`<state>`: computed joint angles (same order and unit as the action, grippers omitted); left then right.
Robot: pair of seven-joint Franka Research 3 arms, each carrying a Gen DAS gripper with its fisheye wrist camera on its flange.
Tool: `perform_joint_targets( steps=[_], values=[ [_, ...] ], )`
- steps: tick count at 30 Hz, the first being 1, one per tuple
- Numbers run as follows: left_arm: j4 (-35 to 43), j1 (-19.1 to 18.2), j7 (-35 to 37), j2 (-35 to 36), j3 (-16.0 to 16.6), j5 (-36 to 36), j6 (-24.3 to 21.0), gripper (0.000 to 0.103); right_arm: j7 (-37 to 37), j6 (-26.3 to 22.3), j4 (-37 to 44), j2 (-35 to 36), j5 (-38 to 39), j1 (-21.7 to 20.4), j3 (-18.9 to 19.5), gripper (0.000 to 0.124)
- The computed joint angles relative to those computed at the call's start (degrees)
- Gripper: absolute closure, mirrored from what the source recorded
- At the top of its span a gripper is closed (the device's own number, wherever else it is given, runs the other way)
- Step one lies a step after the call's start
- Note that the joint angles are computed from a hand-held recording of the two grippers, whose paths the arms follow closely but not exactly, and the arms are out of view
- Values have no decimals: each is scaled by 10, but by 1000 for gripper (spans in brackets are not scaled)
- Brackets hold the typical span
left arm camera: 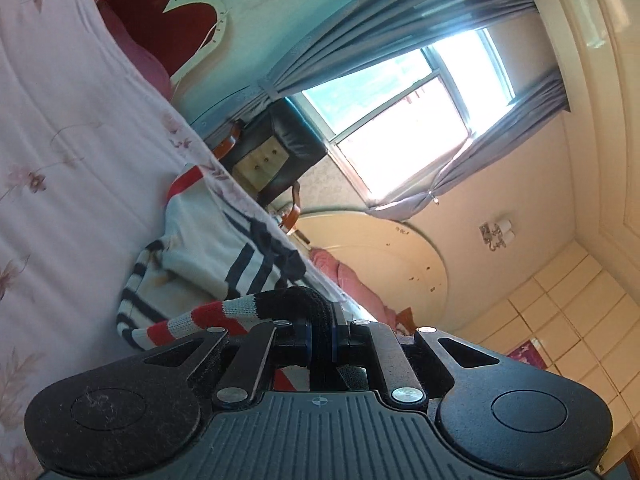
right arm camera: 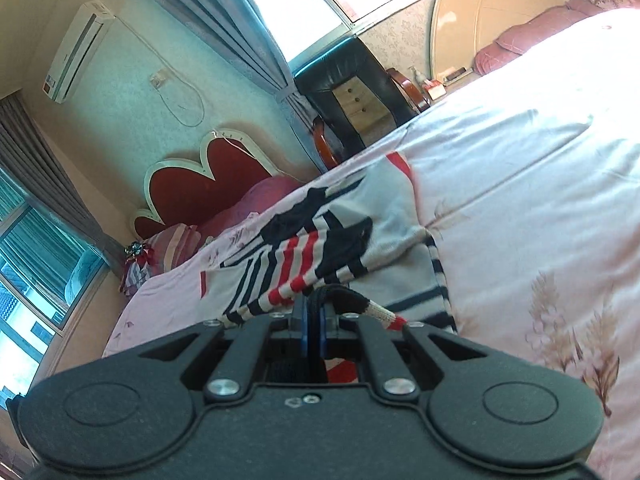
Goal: Fold small clothes
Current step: 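Lift the hem with both tools and fold it toward the collar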
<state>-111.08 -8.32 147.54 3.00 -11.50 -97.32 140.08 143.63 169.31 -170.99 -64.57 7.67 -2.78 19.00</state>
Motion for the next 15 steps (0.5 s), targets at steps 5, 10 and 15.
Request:
perform_joint_targets(
  steps=[5,10,15],
  values=[
    [97,-7,-22,68,-14,33,32,95,-54,62,42,91,-7,-27,-37,118],
    [210,-11,-95,161,-39,126,73,95,-119,122,81,195,16,-23,-84,118],
    [357,-41,-220,281,-40,272,102,95,-185,184,131,318,47,41,-182,118]
  ],
)
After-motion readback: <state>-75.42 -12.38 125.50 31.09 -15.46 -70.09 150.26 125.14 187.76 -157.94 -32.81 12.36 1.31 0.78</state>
